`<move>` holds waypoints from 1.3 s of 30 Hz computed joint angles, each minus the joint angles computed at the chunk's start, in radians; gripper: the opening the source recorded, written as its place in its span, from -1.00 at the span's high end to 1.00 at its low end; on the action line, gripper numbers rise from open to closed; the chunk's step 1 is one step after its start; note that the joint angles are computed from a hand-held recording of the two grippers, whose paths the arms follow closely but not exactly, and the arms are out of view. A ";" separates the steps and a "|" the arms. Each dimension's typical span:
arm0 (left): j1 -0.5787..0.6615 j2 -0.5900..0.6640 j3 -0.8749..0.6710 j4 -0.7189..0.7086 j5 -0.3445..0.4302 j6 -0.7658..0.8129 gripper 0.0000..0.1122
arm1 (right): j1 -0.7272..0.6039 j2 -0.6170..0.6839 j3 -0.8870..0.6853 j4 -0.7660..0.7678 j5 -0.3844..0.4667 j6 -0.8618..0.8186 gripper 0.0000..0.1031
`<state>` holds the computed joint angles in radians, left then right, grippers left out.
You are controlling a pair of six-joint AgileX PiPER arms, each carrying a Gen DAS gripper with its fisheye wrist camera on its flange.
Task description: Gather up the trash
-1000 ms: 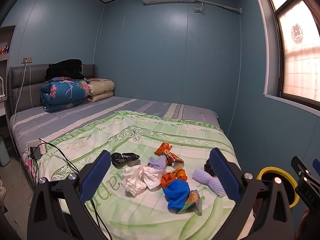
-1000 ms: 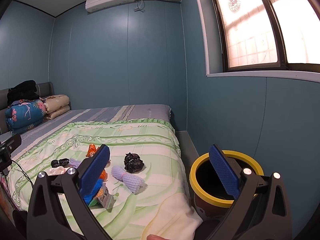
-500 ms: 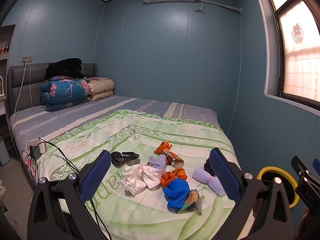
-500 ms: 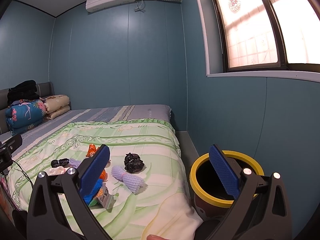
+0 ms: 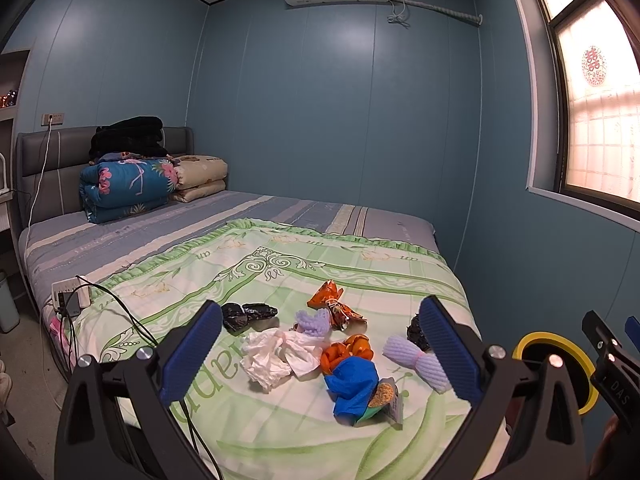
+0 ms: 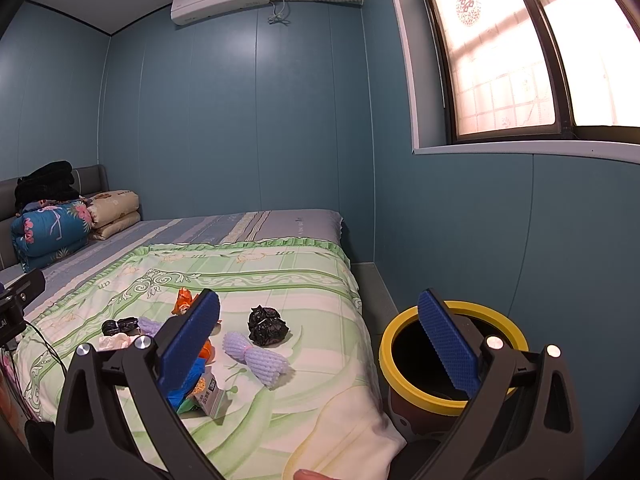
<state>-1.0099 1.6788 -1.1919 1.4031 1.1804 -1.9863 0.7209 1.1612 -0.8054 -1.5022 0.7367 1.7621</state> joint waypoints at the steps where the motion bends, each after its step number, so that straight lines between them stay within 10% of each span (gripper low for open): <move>1: 0.000 0.001 0.001 0.000 -0.001 -0.002 -0.70 | 0.002 0.000 0.000 -0.001 0.002 0.002 -0.84; 30: 0.030 -0.007 -0.006 -0.033 -0.045 0.022 -0.70 | -0.027 0.031 -0.026 0.030 -0.012 -0.022 -0.84; 39: 0.156 -0.053 0.125 -0.032 -0.286 -0.012 -0.70 | -0.174 0.148 -0.060 -0.008 -0.217 -0.074 -0.84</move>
